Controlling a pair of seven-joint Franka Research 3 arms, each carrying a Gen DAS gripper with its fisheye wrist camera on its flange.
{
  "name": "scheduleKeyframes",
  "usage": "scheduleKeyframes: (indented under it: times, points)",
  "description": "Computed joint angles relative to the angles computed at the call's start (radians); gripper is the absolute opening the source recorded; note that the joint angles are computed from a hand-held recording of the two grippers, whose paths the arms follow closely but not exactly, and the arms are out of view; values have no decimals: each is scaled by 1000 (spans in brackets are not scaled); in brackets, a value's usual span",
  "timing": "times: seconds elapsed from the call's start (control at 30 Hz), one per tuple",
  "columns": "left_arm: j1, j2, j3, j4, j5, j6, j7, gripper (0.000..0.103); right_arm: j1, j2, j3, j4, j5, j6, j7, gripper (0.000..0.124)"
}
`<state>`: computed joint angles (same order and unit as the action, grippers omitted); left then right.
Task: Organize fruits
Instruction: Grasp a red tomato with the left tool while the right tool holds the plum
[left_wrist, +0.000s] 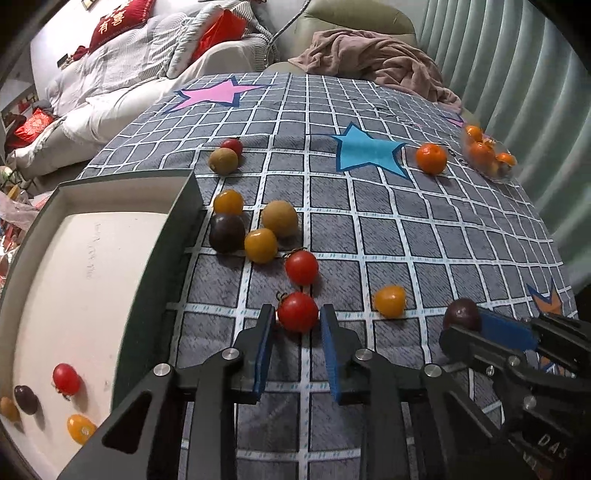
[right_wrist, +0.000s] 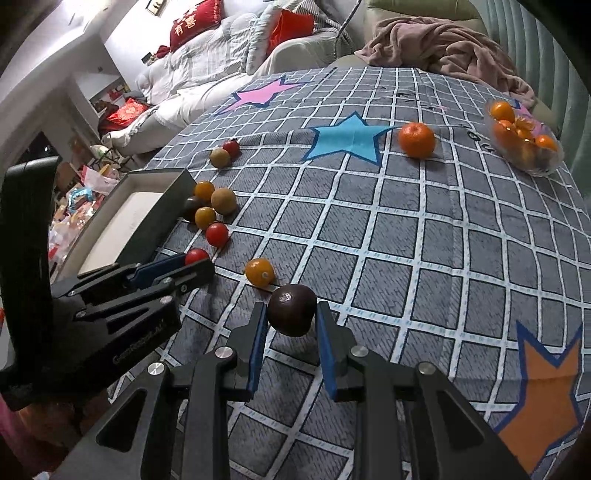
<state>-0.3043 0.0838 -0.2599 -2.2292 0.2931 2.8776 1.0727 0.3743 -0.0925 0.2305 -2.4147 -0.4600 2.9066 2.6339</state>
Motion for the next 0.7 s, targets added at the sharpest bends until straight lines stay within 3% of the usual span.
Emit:
scheduleKeyframes:
  times: [0.27, 0.5, 0.53, 0.57, 0.6, 0.67, 0.7]
  points:
    - [12, -83, -4, -73, -138, 40, 104, 27, 9, -13, 19, 32, -24, -44, 6, 29]
    - [9, -64, 4, -60, -119, 27, 104, 28, 27, -15, 23, 53, -52, -77, 31, 29]
    - [9, -53, 4, -53, -101, 28, 95, 37, 29, -17, 24, 50, -53, -78, 36, 29]
    - [7, -45, 6, -48, -74, 25, 75, 65, 30, -19, 23, 46, -52, -77, 39, 29]
    - [3, -38, 16, -42, 9, 28, -2, 74, 30, -20, 22, 43, -50, -74, 39, 29]
    - [-4, -30, 37, -37, 184, 55, -155, 75, 28, -29, 22, 29, -46, -68, 42, 29]
    - [1, -23, 29, -31, 166, 50, -135, 75, 27, -32, 23, 23, -43, -66, 42, 29]
